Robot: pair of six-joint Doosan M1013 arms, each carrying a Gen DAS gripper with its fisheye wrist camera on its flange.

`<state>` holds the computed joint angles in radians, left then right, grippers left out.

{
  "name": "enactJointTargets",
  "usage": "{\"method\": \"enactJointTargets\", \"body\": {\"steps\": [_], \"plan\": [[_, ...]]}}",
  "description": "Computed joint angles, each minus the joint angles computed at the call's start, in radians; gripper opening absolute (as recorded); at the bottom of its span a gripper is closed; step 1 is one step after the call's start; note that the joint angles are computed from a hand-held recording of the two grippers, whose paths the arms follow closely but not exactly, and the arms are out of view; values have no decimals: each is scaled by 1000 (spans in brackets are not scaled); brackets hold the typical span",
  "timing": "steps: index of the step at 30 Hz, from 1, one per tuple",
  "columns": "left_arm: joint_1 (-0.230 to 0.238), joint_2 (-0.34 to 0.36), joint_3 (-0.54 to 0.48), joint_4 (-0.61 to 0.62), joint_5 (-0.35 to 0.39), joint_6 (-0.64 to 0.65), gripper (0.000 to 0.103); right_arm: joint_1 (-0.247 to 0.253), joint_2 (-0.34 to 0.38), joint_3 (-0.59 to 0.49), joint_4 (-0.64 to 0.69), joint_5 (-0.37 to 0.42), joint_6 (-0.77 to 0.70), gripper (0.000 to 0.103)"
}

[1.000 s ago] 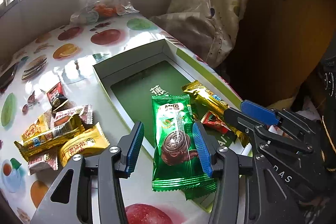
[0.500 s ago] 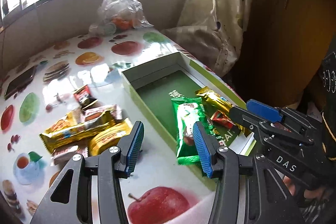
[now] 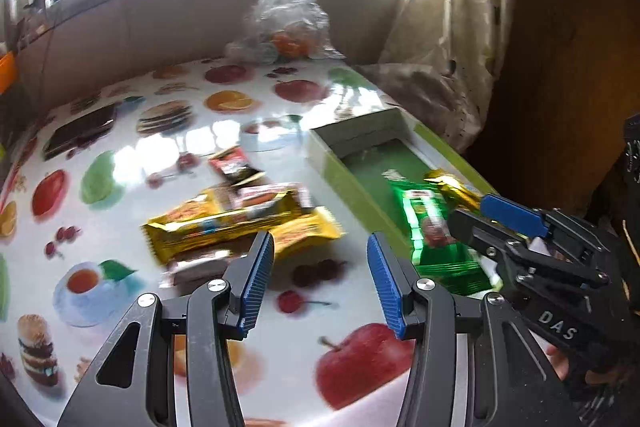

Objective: Organize snacks
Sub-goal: 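Move both open tools back to the snack pile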

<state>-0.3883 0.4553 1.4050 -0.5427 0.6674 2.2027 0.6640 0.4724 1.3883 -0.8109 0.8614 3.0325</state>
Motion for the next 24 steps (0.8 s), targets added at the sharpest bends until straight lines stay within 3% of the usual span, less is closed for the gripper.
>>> {"method": "enactJointTargets", "body": {"steps": [17,24], "plan": [[79,40,-33,77,-12,-151,50,-11,90,-118,150,-76,-220,49],[97,55,-47,88,-3,-167,50,-20,134,-178,219,-64,-320,50]]}}
